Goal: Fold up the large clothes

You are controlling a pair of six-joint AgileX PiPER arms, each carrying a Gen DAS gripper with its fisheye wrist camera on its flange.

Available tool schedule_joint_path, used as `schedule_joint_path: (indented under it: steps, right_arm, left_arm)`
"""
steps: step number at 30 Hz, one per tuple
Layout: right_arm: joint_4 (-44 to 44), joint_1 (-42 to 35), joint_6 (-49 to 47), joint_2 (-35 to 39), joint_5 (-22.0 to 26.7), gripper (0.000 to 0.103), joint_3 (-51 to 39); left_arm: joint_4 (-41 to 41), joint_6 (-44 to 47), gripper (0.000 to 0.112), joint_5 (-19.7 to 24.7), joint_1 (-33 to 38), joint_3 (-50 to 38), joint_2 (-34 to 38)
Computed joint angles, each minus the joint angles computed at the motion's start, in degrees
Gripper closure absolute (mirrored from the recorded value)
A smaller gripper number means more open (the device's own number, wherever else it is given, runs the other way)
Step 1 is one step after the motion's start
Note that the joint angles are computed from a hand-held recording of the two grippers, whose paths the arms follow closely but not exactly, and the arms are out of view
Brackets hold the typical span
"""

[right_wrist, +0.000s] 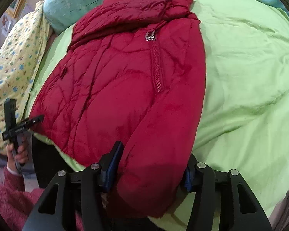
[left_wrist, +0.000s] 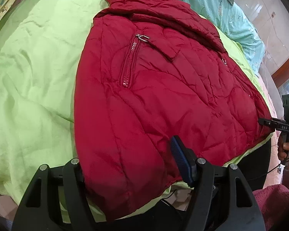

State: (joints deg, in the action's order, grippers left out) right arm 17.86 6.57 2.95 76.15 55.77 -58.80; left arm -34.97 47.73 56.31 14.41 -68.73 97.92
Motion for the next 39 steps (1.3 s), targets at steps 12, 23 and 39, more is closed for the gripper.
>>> schedule_joint_path:
  steps: [12, 23, 39]
  right_arm:
    - [22.85, -12.37, -18.9, -6.72, -0.5, 0.079, 7.87]
    - [41.64, -20.94, -33.64, -5.42, 2.57, 0.082, 5.27]
    - [57.14, -21.41, -39.58, 10.46, -5.69, 0.082, -12.55]
  left_arm:
    - [-5.31, 6.09, 0.091, 2.92, 3.54, 2.3, -4.54]
    - [-15.98, 5.6, 0.094, 7.85, 5.69, -8.36, -4.95]
    - [-14.7, -14.97, 0.094, 4.5, -1.71, -41.56, 12.89]
